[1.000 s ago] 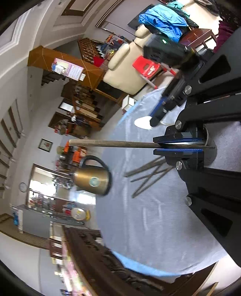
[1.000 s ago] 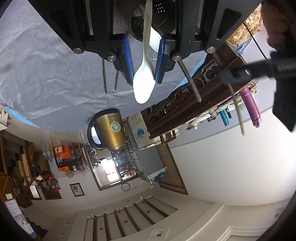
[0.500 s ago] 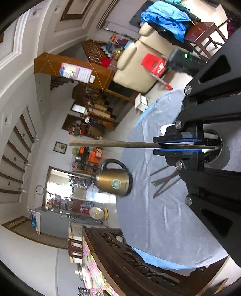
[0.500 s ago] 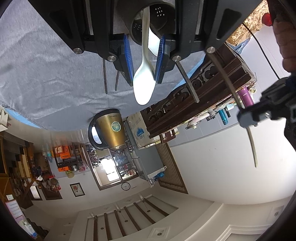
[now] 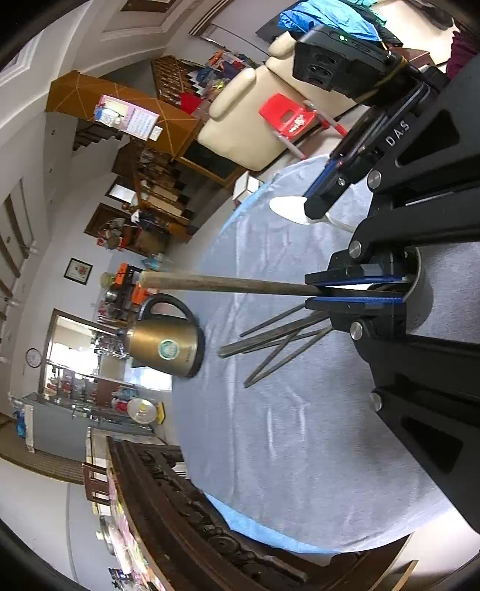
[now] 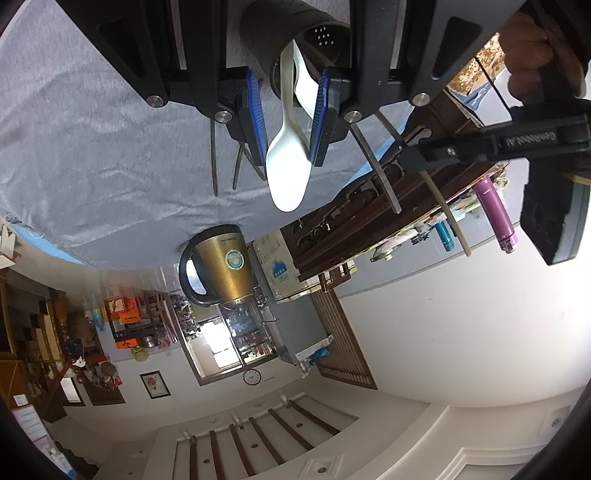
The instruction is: Organize utensils
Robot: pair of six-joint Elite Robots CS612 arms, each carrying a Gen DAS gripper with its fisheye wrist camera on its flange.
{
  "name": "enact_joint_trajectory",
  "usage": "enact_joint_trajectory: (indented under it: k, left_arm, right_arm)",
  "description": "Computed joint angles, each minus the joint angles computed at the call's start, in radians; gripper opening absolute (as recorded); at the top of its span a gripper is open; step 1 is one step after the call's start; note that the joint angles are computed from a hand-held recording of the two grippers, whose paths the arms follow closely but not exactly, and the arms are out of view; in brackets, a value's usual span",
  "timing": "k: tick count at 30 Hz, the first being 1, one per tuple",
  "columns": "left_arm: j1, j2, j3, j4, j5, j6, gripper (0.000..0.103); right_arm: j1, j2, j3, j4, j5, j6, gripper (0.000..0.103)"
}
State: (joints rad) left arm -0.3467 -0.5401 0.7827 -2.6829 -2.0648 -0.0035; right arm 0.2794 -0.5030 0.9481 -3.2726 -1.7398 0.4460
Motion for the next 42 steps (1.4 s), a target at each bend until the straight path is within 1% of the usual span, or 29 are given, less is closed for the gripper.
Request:
enact_joint_trajectory:
  k: [2, 9, 12, 14, 16, 18, 22, 24, 26, 28, 33, 40, 42]
  left_arm:
    - [-0.001, -0.002, 0.003, 0.015, 0.007, 0.007, 0.006]
    - [0.002, -0.016, 0.024, 0.034, 0.011, 0.022, 0.006]
    - [0.005, -0.02, 0.03, 0.038, 0.008, 0.017, 0.008]
    - [0.008, -0.025, 0.038, 0.03, 0.013, 0.011, 0.009]
    - [0.01, -0.027, 0.043, 0.022, 0.017, 0.006, 0.013]
    - [0.012, -0.031, 0.054, 0.007, 0.022, 0.0, 0.02]
    - [0.018, -0.033, 0.062, -0.028, 0.018, -0.012, 0.027]
    - [0.021, -0.033, 0.065, -0.05, 0.017, -0.02, 0.035]
    - [0.025, -0.032, 0.065, -0.073, 0.022, -0.036, 0.04]
    - [0.028, -0.03, 0.063, -0.081, 0.027, -0.047, 0.04]
    - [0.035, -0.02, 0.047, -0.048, 0.088, -0.075, 0.043]
    - [0.035, 0.007, 0.002, 0.058, 0.179, -0.095, 0.045]
    - [0.034, 0.014, -0.011, 0.082, 0.195, -0.098, 0.045]
  right_arm:
    - [0.0, -0.003, 0.006, -0.001, 0.001, 0.001, 0.026]
    - [-0.008, -0.019, 0.035, 0.009, 0.061, 0.036, 0.027]
    - [-0.012, -0.024, 0.046, 0.0, 0.075, 0.054, 0.027]
    - [-0.013, -0.027, 0.052, -0.004, 0.066, 0.066, 0.027]
    - [-0.014, -0.028, 0.055, -0.007, 0.06, 0.075, 0.027]
    - [-0.015, -0.028, 0.056, -0.006, 0.055, 0.087, 0.027]
    - [-0.018, -0.028, 0.058, 0.01, 0.048, 0.103, 0.027]
    - [-0.018, -0.027, 0.056, 0.013, 0.046, 0.107, 0.027]
    - [-0.02, -0.028, 0.057, 0.019, 0.045, 0.11, 0.027]
    - [-0.021, -0.029, 0.059, 0.02, 0.042, 0.114, 0.027]
    - [-0.024, -0.033, 0.065, 0.027, 0.031, 0.125, 0.027]
    - [-0.03, -0.041, 0.081, 0.041, 0.023, 0.151, 0.027]
    - [-0.032, -0.042, 0.083, 0.05, 0.023, 0.159, 0.027]
